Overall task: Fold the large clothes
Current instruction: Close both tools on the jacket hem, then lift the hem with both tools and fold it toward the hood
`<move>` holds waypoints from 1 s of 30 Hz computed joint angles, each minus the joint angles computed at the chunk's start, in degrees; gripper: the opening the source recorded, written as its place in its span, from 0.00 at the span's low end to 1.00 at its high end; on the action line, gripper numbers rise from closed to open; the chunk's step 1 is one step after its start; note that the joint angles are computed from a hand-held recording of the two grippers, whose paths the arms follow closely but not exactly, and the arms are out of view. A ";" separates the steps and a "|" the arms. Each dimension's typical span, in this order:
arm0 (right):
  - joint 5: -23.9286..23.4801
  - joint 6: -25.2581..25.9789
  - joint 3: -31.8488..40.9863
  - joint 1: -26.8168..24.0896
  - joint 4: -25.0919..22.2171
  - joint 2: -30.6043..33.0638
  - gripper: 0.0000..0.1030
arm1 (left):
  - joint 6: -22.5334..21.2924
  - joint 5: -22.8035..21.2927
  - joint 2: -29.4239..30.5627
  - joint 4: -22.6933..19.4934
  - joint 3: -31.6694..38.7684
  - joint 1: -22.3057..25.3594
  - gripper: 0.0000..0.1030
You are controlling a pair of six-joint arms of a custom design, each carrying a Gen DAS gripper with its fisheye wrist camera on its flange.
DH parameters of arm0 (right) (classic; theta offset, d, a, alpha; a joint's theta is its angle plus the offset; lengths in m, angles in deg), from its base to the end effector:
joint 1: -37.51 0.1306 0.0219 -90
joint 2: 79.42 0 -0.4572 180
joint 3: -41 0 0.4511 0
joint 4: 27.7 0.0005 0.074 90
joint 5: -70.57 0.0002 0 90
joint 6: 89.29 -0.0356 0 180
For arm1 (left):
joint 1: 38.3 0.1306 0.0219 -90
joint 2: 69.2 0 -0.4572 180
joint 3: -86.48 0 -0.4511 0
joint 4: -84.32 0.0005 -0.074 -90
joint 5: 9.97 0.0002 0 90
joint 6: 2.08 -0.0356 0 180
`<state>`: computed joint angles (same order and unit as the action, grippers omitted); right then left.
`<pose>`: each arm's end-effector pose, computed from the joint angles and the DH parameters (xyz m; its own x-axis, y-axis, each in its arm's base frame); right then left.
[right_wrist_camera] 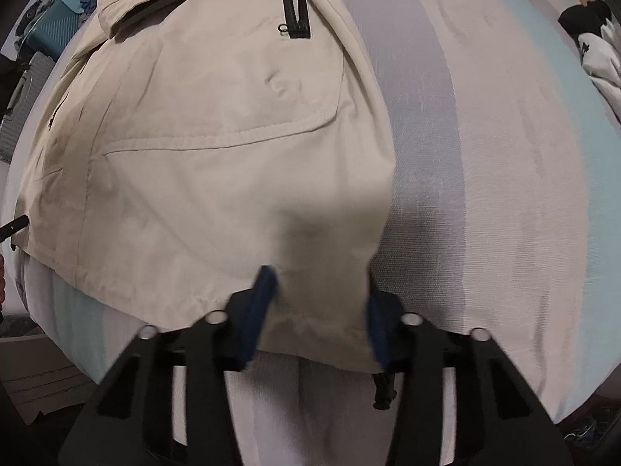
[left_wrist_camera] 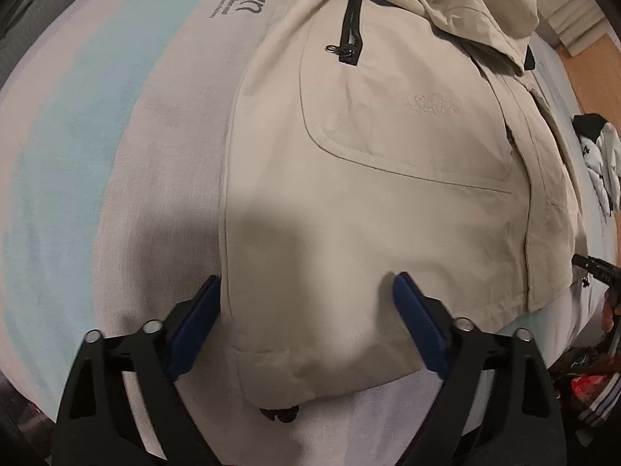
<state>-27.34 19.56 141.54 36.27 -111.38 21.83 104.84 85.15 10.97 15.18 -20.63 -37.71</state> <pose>0.5726 -0.0080 0.4647 -0.9442 -0.2997 -0.1368 -0.3139 0.9444 0.0980 0.4168 0.0006 0.4175 -0.9330 -0.2995 -0.1994 -0.2727 0.9501 -0.1513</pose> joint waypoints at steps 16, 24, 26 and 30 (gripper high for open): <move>0.54 -1.02 1.03 0.18 -0.61 0.73 0.36 | -3.06 -4.80 1.91 -0.90 2.32 -4.12 0.43; 1.30 -4.17 2.00 -0.21 -1.56 1.55 0.39 | -1.71 -6.70 3.45 -1.42 2.98 -5.04 0.36; 2.05 -4.60 2.41 0.03 -1.85 1.74 0.39 | -1.10 -7.76 3.79 -2.14 3.55 -5.24 0.20; 3.89 -5.47 4.26 1.51 -3.16 2.41 0.24 | -0.70 -9.00 4.45 -3.61 4.77 -5.77 0.08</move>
<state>-23.45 14.08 145.80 37.78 -114.54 24.24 104.14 76.15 15.42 11.57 -15.86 -43.48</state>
